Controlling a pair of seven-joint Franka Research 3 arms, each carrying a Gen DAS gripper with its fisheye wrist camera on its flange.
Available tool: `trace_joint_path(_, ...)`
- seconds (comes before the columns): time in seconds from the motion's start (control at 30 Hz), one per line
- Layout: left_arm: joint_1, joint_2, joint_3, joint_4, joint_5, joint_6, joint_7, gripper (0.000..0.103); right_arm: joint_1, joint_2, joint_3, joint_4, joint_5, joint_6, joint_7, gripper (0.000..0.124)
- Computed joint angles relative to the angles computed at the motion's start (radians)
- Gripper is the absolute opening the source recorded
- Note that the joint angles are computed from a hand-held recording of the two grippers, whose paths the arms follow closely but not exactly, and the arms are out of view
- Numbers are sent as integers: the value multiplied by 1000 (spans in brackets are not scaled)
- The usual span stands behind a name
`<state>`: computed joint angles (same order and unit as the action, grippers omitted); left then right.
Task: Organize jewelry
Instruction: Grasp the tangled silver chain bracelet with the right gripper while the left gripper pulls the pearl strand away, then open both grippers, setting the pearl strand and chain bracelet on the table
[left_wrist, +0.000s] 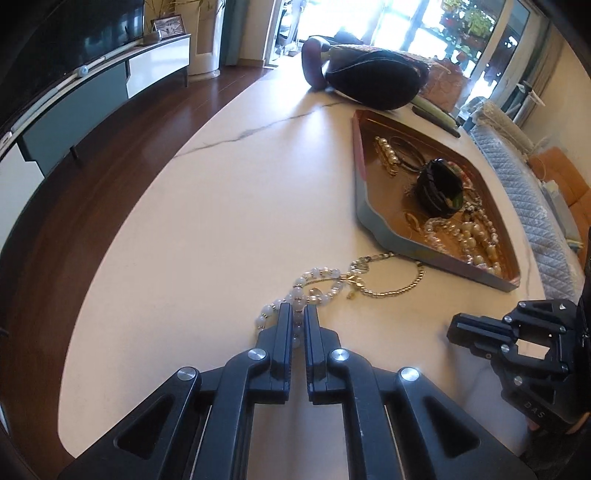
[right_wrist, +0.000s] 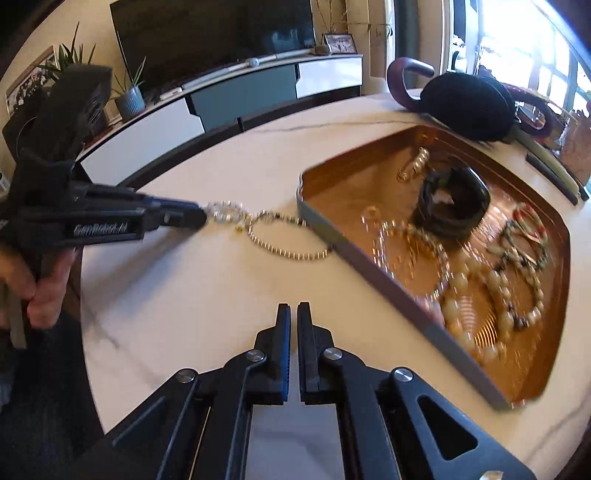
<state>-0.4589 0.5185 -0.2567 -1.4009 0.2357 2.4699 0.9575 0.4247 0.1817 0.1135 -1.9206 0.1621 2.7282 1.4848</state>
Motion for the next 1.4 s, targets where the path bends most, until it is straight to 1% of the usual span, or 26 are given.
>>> trace_joint_path(0.07,-3,-2,-2,1,2,11,4,6,-10,-6,19,-5,54,49,-53,3)
trace_joint_path(0.1,-9,-6,4,0,14,12,0,6,-10,4,23,13,66,54,-61,3)
trace_joint_path(0.17,-20,-6,14,5,38,10,-6,6,-11,40,31,62,94,49,-86,5)
trace_joint_path(0.3,-5,-15,7,-16,23,4,-8,6,6,137,14,174,77,15,-66,6)
trace_joint_path(0.33,-2,-13,5,-15,19,-4,-5,6,13,163,0,200,61,-7,-40,6)
trace_joint_path(0.37,1,-10,2,-12,14,-10,-1,7,-4,163,17,190,96,17,-65,6)
trace_joint_path(0.4,0,-13,5,-18,19,-1,-4,8,-23,162,32,190,133,6,-84,7)
trace_joint_path(0.43,-1,-14,6,-17,20,-6,-4,8,-31,155,35,192,149,-24,-93,7)
trace_joint_path(0.47,-1,-13,5,-14,20,-11,-3,8,-24,148,26,191,135,-47,-91,7)
trace_joint_path(0.53,-4,-8,7,-4,22,-21,-7,8,12,113,-9,163,40,-80,-65,7)
trace_joint_path(0.6,-3,1,-1,9,14,-27,8,10,37,59,-29,104,-45,-94,-35,7)
trace_joint_path(0.67,-16,11,3,27,27,-40,13,11,38,17,-32,61,-90,-114,-20,7)
trace_joint_path(0.8,-19,27,-13,49,6,-46,42,14,14,-56,-23,1,-106,-189,10,7)
trace_joint_path(0.87,-21,39,-26,66,-11,-52,74,16,0,-101,-23,-53,-116,-182,35,7)
trace_joint_path(0.9,-27,42,-26,73,-8,-55,88,20,-9,-125,-23,-84,-121,-174,45,7)
trace_joint_path(0.97,-40,46,-23,78,5,-54,116,31,-29,-169,-25,-131,-135,-178,70,7)
trace_joint_path(1.03,-51,47,-22,82,11,-58,137,45,-51,-210,-25,-178,-147,-173,101,8)
trace_joint_path(1.07,-52,49,-27,85,5,-61,149,47,-63,-233,-27,-208,-132,-155,106,11)
trace_joint_path(1.1,-51,49,-30,86,-5,-61,154,47,-73,-253,-28,-239,-105,-118,91,18)
trace_joint_path(1.13,-51,44,-29,81,-13,-57,149,47,-77,-285,-32,-286,-54,-55,51,22)
trace_joint_path(1.17,-53,34,-21,69,-12,-47,133,47,-82,-304,-31,-308,-31,-28,37,25)
trace_joint_path(1.2,-55,25,-12,58,-6,-37,114,49,-93,-324,-24,-329,-37,4,47,37)
trace_joint_path(1.23,-59,17,-2,50,4,-34,91,56,-108,-337,-12,-344,-67,41,72,59)
trace_joint_path(1.3,-62,4,19,35,25,-30,35,67,-117,-348,-5,-360,-79,85,62,80)
trace_joint_path(1.33,-59,3,22,31,28,-28,12,68,-115,-337,-7,-346,-66,76,43,81)
trace_joint_path(1.4,-49,21,16,52,23,-56,4,68,-116,-315,-9,-331,-50,52,23,81)
